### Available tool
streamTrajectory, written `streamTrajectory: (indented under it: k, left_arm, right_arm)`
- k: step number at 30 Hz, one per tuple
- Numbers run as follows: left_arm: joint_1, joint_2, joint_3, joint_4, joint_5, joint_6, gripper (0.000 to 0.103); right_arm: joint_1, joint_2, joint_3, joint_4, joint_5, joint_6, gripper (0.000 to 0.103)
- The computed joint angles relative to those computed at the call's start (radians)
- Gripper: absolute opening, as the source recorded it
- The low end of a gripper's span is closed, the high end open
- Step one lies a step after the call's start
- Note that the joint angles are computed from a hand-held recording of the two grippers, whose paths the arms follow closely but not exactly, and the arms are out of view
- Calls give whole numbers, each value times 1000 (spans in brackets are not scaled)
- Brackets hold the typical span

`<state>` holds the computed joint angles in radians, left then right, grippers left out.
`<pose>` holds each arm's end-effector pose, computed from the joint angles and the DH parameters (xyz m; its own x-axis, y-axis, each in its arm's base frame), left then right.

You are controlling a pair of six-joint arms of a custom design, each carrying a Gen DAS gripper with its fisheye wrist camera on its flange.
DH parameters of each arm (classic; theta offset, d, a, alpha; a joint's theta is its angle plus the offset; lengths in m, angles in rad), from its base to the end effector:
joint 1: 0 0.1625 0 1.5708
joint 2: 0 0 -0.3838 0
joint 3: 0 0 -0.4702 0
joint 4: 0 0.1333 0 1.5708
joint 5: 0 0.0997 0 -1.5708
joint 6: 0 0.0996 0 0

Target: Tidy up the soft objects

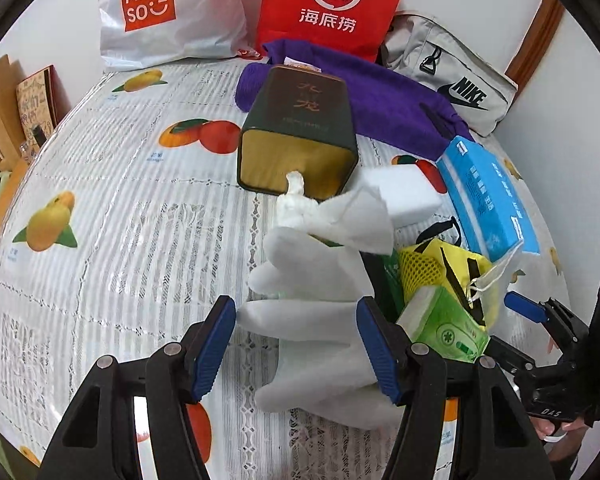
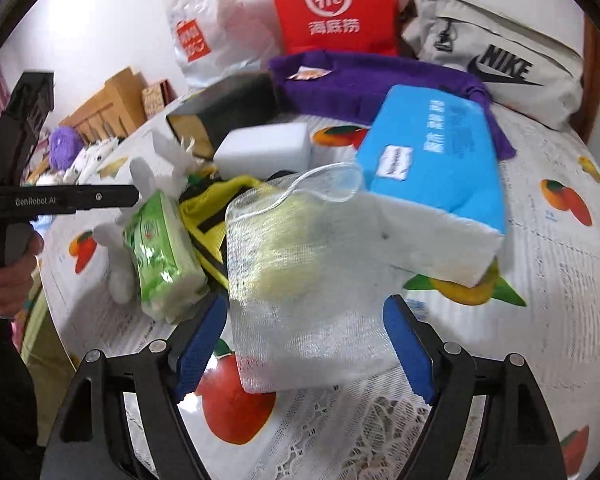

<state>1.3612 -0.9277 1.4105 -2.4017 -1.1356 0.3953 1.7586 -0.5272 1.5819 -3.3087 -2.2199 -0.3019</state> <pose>0.0110 -0.7907 0.2004 -0.7708 0.3984 -0.4971 0.5336 0.8301 -0.1622 0.2008 -0.6653 -0.0520 -0.7722 -0.0106 0.6353 -0.3921 0.7947 -0.4633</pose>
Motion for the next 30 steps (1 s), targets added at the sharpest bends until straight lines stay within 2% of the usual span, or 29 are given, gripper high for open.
streamTrajectory:
  k: [2, 4, 6, 7, 9, 11, 15, 18, 21, 25, 28, 30]
  left_arm:
    - [-1, -4, 7, -10, 0, 10, 62]
    - [-1, -13, 18, -21, -1, 19, 62]
    - [2, -18, 18, -16, -15, 19, 64]
    - [5, -22, 20, -14, -24, 16, 65]
    - [9, -25, 21, -10, -36, 16, 66]
    - [12, -25, 22, -10, -41, 16, 66]
    - [20, -32, 24, 0, -81, 11, 66]
    - [18, -27, 23, 4, -96, 22, 71]
    - [14, 1, 8, -18, -73, 32, 72]
    - [4, 54, -23, -42, -16, 58, 72]
    - [-1, 71, -14, -106, 6, 113, 72]
    - [1, 76, -12, -127, -4, 126, 65]
  right_arm:
    - [3, 19, -13, -24, -11, -38, 80]
    - [3, 24, -12, -44, -5, -58, 69]
    - [1, 10, 4, -28, 13, -43, 42]
    - [0, 4, 12, -24, 14, -31, 37]
    - [-2, -12, 33, -24, 28, -11, 17]
    - [-1, -29, 57, -27, 38, 7, 9]
    - [22, -52, 102, -79, 6, 9, 6]
    - [32, -76, 144, -114, -12, 25, 6]
    - [33, -83, 161, -145, -56, 41, 6]
    - [21, -90, 174, -135, -72, 80, 6]
    - [13, -83, 172, -123, -70, 96, 6]
    - [6, -75, 162, -111, -68, 107, 6]
